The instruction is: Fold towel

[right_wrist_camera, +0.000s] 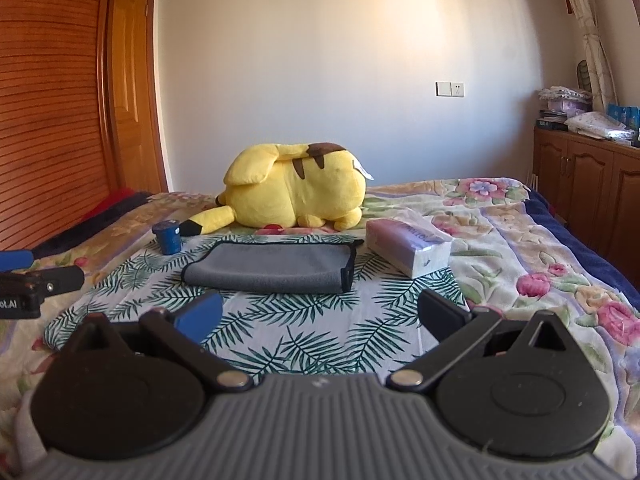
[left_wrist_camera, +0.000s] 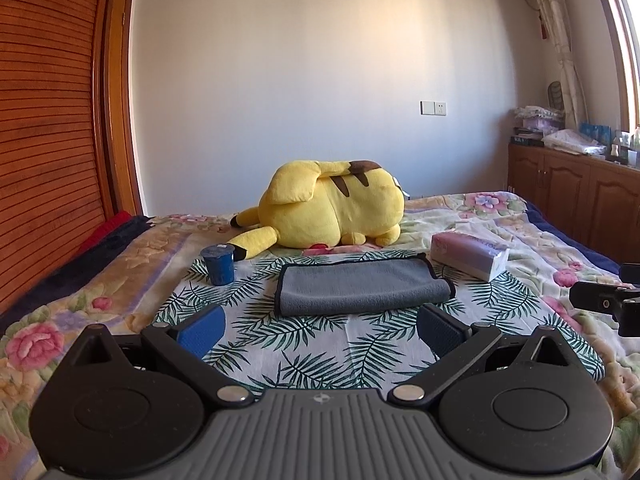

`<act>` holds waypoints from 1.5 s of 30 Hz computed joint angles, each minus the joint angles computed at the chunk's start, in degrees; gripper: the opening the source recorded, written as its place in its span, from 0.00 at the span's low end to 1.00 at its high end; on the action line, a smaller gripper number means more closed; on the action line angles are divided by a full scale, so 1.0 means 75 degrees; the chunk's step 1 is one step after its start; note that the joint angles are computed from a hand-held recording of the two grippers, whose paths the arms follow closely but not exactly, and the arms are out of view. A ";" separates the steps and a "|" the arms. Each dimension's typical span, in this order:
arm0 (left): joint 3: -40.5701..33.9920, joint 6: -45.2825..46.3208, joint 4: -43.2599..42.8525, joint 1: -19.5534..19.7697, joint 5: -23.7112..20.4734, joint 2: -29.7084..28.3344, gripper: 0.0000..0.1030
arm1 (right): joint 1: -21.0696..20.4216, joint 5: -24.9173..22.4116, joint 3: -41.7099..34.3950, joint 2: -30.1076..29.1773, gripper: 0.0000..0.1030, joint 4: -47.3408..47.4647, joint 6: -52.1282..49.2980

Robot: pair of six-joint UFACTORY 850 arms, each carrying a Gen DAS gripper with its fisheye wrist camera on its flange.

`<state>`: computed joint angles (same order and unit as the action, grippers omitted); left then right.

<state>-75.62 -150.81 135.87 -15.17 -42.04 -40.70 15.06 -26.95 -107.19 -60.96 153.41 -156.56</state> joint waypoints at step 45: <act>0.0142 -0.0063 0.0143 0.0001 -0.0394 0.0050 1.00 | -0.0027 -0.0838 0.0341 0.0112 1.00 0.1011 -0.0900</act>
